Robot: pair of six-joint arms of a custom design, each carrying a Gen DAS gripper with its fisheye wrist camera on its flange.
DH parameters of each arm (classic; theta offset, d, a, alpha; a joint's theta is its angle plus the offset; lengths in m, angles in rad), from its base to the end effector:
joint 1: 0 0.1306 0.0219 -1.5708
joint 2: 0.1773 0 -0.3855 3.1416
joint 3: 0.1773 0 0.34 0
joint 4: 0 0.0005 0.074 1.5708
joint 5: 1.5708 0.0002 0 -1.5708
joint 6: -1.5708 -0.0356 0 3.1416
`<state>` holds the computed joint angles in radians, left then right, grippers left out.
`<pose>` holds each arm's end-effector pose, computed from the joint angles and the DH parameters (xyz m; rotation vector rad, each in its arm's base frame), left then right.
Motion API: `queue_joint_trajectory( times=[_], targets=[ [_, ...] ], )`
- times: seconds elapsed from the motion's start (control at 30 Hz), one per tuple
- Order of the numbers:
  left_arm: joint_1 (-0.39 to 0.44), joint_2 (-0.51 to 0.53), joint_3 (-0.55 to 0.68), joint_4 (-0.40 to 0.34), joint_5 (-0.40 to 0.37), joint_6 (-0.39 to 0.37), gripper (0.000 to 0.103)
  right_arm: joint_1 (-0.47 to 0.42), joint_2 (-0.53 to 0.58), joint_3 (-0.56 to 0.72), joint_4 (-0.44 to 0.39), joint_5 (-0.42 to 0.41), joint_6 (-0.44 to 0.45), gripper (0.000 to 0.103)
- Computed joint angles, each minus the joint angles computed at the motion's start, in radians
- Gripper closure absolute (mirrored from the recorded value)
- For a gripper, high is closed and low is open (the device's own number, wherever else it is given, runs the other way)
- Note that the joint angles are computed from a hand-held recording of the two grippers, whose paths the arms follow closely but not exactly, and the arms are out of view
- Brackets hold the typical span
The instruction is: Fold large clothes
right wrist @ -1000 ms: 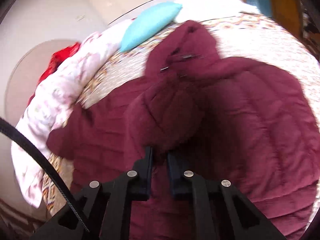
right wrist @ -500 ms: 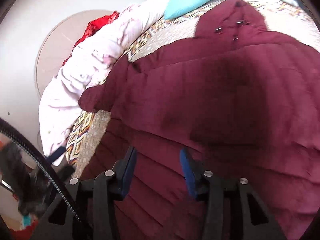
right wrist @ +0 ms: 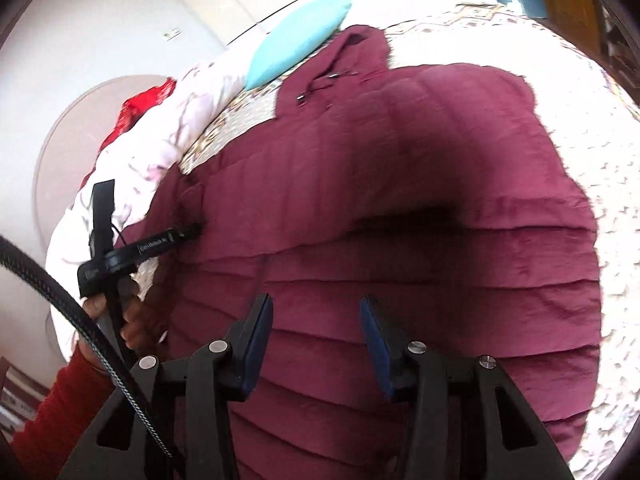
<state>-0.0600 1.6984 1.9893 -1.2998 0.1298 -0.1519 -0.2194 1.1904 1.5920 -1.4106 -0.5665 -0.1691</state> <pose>0.5202 -0.0364 0.5032 0.3199 2.5522 -0.1329 0.3089 -0.0498 0.5529 0.2747 2.4761 0.7043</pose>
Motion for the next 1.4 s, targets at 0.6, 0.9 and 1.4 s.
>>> queue_joint_trajectory(
  times=[0.6, 0.9, 1.4],
  targets=[
    [-0.010, 0.108, 0.101, 0.027, -0.050, 0.036, 0.063, -0.061, 0.182, 0.111, 0.110, 0.147, -0.085, 0.053],
    [0.088, 0.000, 0.096, -0.064, -0.020, -0.017, 0.044, -0.035, 0.135, 0.152, 0.048, 0.181, -0.055, 0.052],
    [0.522, 0.153, 0.255, -0.120, 0.037, 0.113, 0.035, 0.282, -0.132, -0.125, 0.123, 0.240, -0.162, 0.047]
  ],
)
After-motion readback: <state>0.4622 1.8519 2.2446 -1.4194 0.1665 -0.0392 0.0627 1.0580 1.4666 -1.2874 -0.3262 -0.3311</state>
